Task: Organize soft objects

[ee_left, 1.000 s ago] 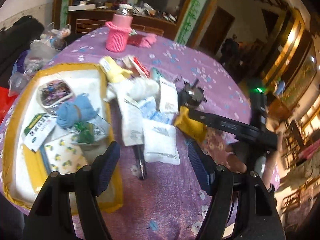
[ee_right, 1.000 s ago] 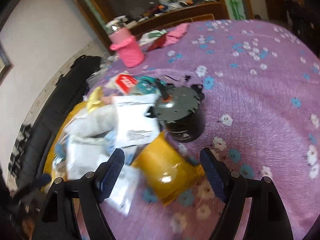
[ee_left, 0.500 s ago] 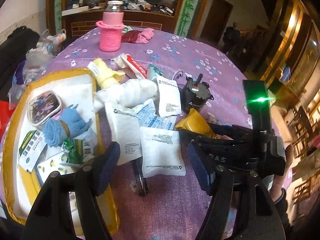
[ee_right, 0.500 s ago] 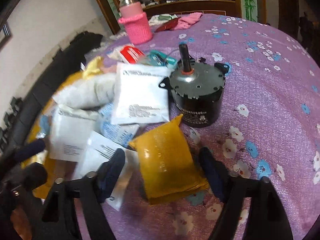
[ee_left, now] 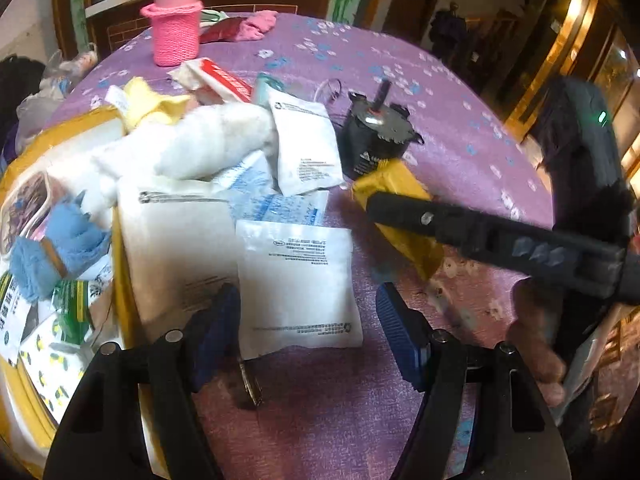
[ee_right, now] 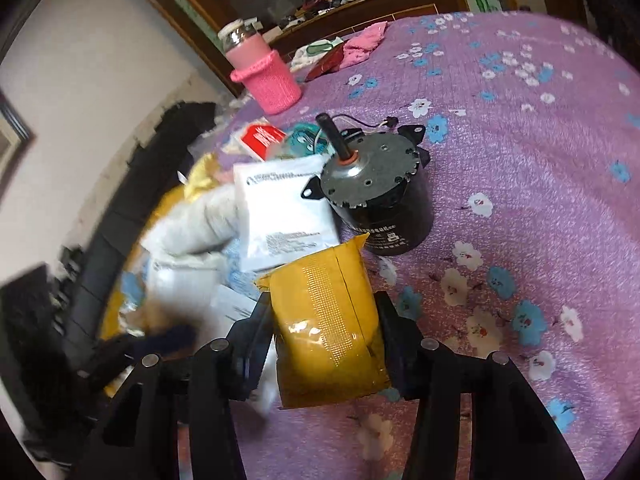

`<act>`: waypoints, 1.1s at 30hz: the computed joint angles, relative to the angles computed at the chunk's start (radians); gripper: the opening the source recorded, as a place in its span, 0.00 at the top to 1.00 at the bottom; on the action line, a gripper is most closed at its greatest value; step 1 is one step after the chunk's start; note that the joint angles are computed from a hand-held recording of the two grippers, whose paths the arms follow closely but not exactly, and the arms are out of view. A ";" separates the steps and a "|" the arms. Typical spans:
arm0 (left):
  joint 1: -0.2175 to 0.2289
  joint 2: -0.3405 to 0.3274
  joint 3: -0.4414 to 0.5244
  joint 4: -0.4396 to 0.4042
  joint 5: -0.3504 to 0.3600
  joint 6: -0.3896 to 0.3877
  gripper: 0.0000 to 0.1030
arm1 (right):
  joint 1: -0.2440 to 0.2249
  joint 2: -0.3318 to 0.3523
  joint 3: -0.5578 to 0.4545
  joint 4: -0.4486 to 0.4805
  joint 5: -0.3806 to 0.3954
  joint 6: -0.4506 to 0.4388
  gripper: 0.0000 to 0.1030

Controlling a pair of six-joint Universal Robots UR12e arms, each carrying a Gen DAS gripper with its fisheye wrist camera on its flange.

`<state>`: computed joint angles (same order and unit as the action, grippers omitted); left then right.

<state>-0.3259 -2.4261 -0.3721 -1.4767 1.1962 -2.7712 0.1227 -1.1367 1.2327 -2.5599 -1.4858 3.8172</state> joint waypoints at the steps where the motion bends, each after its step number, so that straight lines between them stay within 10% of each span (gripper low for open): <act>1: -0.008 0.007 -0.018 0.027 0.031 0.010 0.32 | -0.007 -0.006 0.017 -0.033 0.030 0.014 0.53; 18: -0.027 0.004 -0.029 0.066 0.105 0.051 0.26 | -0.027 -0.021 0.051 -0.055 0.078 0.104 0.53; 23: -0.020 0.008 -0.019 -0.005 0.030 0.082 0.25 | -0.027 -0.022 0.053 -0.060 0.077 0.118 0.53; 30: -0.044 0.002 -0.037 0.070 0.161 0.052 0.24 | -0.028 -0.023 0.056 -0.057 0.073 0.128 0.53; 33: -0.037 0.009 -0.053 0.086 0.143 0.028 0.43 | -0.029 -0.024 0.057 -0.057 0.074 0.135 0.53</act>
<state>-0.3629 -2.4172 -0.4251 -1.3909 1.3395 -2.7431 0.0939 -1.1602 1.2899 -2.6172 -1.4115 3.9524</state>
